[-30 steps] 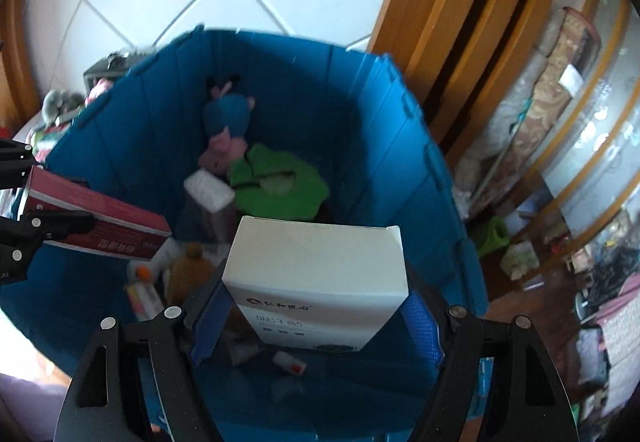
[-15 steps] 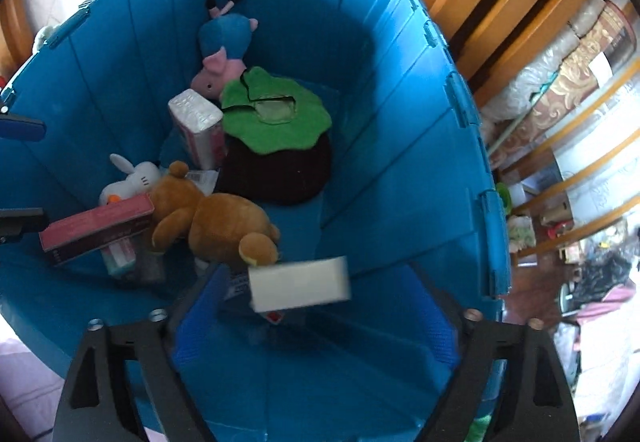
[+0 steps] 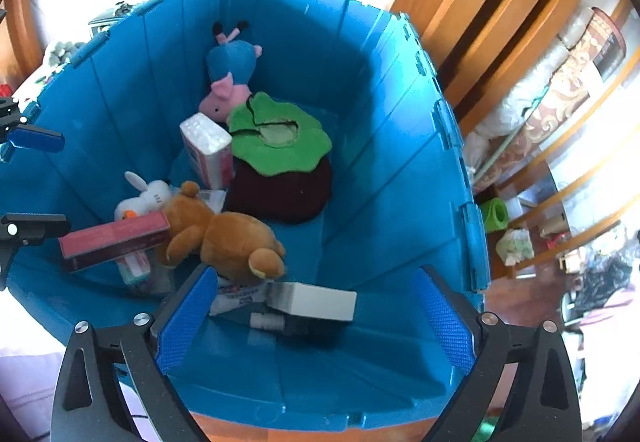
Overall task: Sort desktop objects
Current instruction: 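Open both grippers to drop the red box and white box into the crate, then withdraw both grippers from the crate back over the pile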
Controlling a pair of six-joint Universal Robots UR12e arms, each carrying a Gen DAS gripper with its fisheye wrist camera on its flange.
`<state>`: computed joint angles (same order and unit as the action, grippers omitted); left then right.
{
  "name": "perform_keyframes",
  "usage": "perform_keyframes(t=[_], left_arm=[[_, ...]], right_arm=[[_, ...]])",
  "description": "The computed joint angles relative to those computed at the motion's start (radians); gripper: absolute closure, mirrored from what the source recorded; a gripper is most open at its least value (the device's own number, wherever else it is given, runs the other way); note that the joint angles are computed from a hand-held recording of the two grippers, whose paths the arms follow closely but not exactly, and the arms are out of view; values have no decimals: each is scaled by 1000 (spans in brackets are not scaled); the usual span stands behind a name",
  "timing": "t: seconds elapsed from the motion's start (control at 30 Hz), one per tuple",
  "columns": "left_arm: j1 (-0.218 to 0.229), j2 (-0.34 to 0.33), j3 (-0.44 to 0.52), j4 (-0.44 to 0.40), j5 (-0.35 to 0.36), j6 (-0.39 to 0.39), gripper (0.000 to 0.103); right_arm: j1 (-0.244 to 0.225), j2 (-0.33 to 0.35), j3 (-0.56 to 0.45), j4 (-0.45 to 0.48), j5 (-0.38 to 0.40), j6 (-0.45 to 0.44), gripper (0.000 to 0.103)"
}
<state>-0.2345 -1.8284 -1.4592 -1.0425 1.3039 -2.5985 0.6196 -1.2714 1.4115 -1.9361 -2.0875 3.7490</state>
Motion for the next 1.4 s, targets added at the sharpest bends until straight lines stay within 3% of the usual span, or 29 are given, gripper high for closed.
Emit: perform_keyframes(t=[0.27, 0.47, 0.63, 1.0, 1.23, 1.4], left_arm=[[25, 44, -49, 121, -3, -46, 30], [80, 90, -103, 255, 6, -105, 30], [151, 131, -159, 365, 45, -158, 30], [348, 199, -278, 491, 132, -265, 30], [441, 205, -344, 568, 233, -280, 30], [513, 185, -374, 555, 288, -313, 30]], right_arm=[[20, 22, -36, -61, -23, -54, 1], [42, 76, -106, -116, -67, -95, 1], [59, 142, -193, -194, -35, -159, 1], [111, 333, -461, -329, 75, -289, 1], [138, 443, -620, -361, 167, -321, 0], [148, 523, -727, -325, 207, -284, 0]])
